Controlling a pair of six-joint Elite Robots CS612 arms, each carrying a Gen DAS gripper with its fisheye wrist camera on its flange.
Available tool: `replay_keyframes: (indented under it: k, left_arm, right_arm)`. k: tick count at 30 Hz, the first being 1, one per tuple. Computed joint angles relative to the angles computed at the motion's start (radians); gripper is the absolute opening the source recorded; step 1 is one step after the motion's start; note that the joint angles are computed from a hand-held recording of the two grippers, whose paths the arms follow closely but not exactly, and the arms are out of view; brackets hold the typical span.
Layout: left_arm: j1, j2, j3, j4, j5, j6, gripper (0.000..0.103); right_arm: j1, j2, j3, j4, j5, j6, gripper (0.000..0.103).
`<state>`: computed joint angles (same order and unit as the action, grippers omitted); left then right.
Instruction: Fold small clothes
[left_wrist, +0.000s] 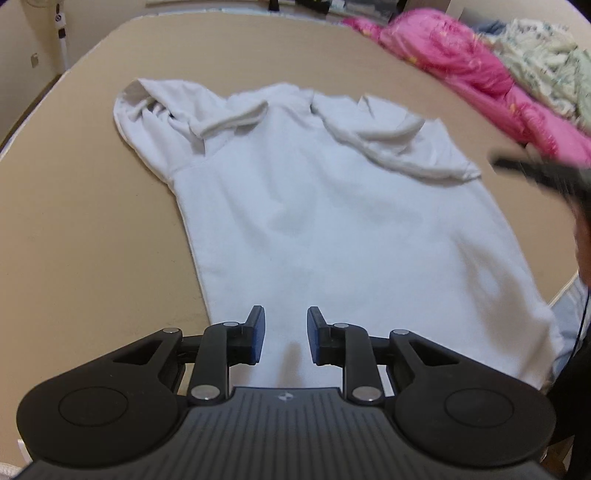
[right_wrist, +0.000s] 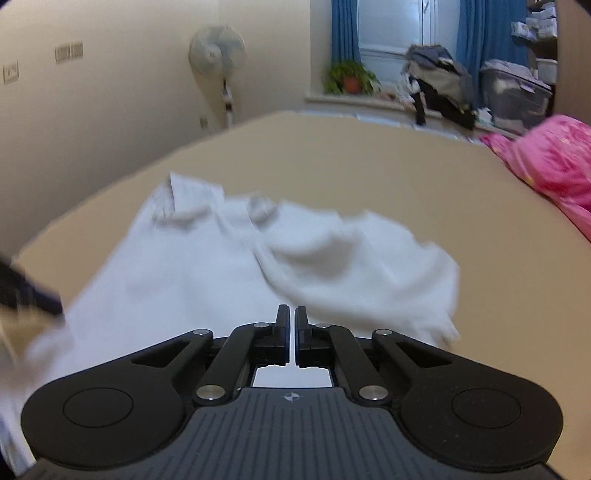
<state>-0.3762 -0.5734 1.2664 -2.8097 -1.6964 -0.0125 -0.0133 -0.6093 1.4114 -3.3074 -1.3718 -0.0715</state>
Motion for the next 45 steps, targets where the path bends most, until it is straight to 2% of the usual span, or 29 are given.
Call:
replay_keyframes:
  k: [2,6,10,13,15,16,17,18,19,21,24,26,27,28,31,34,35,37,41,45]
  left_arm:
    - [-0.008,0.006,-0.014,0.045,0.042,0.011,0.026]
    - [-0.018,0.023,-0.039,0.116,0.114,0.074,0.028]
    - [-0.016,0.038,-0.067,0.143,0.099,0.101,0.034]
    - [-0.016,0.046,-0.08,0.153,0.093,0.118,0.038]
    - [-0.016,0.047,-0.082,0.154,0.091,0.137,0.039]
    - [-0.014,0.047,-0.083,0.155,0.086,0.144,0.039]
    - [-0.009,0.048,-0.087,0.167,0.055,0.152,0.039]
    - [-0.007,0.047,-0.087,0.166,0.05,0.156,0.04]
    - [-0.006,0.047,-0.087,0.166,0.046,0.161,0.04]
    - [-0.005,0.043,-0.08,0.161,0.043,0.173,0.041]
    - [-0.006,0.039,-0.073,0.154,0.044,0.182,0.041]
    - [-0.007,0.037,-0.069,0.151,0.049,0.186,0.041]
    - [-0.008,0.036,-0.068,0.15,0.053,0.188,0.041]
    - [-0.009,0.035,-0.069,0.156,0.055,0.194,0.042]
    - [-0.011,0.035,-0.066,0.146,0.06,0.202,0.043]
    - [-0.013,0.035,-0.061,0.134,0.066,0.207,0.044]
    - [-0.013,0.035,-0.061,0.131,0.067,0.208,0.044]
    - [-0.013,0.035,-0.06,0.125,0.068,0.207,0.045]
    - [-0.011,0.039,-0.062,0.12,0.061,0.207,0.047]
    - [-0.01,0.043,-0.069,0.12,0.052,0.208,0.049]
  right_arm:
    - [0.025,0.053,-0.103,0.029,-0.028,0.002,0.035]
    - [0.058,0.155,-0.317,0.189,-0.079,0.005,0.035]
    - [0.081,0.279,-0.554,0.357,-0.145,0.005,0.035]
    - [0.087,0.362,-0.714,0.482,-0.148,0.031,0.035]
    - [0.09,0.397,-0.779,0.54,-0.142,0.008,0.034]
    - [0.093,0.417,-0.817,0.581,-0.155,-0.02,0.033]
    - [0.094,0.424,-0.83,0.586,-0.174,-0.04,0.023]
    - [0.092,0.424,-0.832,0.587,-0.181,-0.049,0.008]
    - [0.086,0.416,-0.823,0.587,-0.171,-0.035,0.006]
    - [0.065,0.376,-0.753,0.537,-0.149,0.006,0.006]
    - [0.014,0.301,-0.612,0.391,-0.121,0.045,0.006]
    - [-0.042,0.251,-0.503,0.265,-0.096,0.131,0.005]
    - [-0.064,0.236,-0.464,0.215,-0.107,0.175,0.005]
    - [-0.087,0.222,-0.423,0.164,-0.149,0.224,0.005]
    - [-0.151,0.201,-0.312,0.081,-0.343,0.397,0.005]
    - [-0.194,0.203,-0.269,0.155,-0.517,0.552,0.005]
    - [-0.206,0.204,-0.253,0.159,-0.542,0.594,0.005]
    - [-0.24,0.198,-0.205,0.117,-0.512,0.685,0.005]
    - [-0.276,0.208,-0.149,-0.044,-0.55,0.769,0.004]
    - [-0.296,0.204,-0.116,-0.025,-0.543,0.844,0.004]
